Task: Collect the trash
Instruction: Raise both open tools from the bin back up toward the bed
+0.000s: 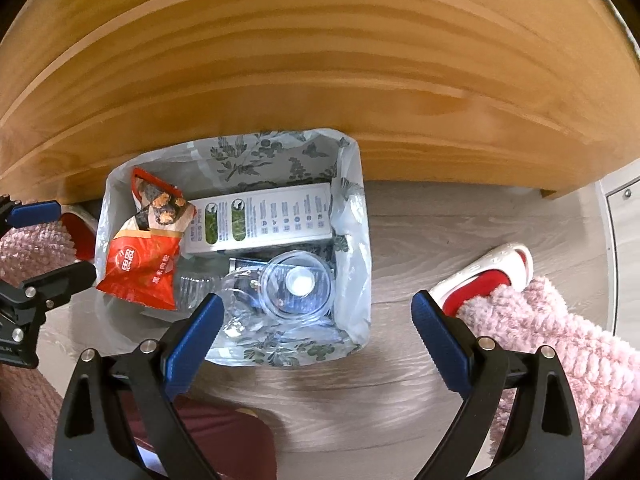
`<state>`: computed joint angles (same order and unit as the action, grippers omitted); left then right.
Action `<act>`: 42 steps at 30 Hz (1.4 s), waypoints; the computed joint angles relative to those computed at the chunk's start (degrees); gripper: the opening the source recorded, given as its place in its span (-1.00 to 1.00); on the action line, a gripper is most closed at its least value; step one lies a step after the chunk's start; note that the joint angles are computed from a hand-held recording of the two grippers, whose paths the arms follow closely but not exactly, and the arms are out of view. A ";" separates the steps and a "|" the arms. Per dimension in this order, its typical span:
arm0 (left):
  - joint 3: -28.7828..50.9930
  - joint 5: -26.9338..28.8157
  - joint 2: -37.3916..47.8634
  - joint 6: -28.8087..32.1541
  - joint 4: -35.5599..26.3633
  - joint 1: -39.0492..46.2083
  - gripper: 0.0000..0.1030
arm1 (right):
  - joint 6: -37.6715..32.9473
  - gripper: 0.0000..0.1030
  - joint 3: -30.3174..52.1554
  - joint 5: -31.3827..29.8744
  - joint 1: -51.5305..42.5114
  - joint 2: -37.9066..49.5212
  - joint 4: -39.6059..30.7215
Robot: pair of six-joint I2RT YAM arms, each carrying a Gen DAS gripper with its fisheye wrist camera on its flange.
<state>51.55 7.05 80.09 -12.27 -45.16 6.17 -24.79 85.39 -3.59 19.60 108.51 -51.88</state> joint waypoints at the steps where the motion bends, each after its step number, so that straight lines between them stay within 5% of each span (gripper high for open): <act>1: 0.08 -0.05 -0.34 -0.05 0.00 0.07 0.85 | -0.06 0.76 -0.42 -0.19 0.01 -0.48 0.54; 24: 1.11 -2.85 -7.80 0.12 0.59 -0.47 0.85 | 0.61 0.84 -6.44 -6.87 -1.46 -10.34 9.52; 42: 1.03 -12.77 -25.04 1.05 10.85 -1.43 0.85 | 8.73 0.84 -4.31 -17.62 -5.78 -19.30 22.51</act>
<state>52.58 -5.72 55.05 -11.22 -34.31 4.74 -16.06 81.08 -21.21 13.81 89.21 -29.36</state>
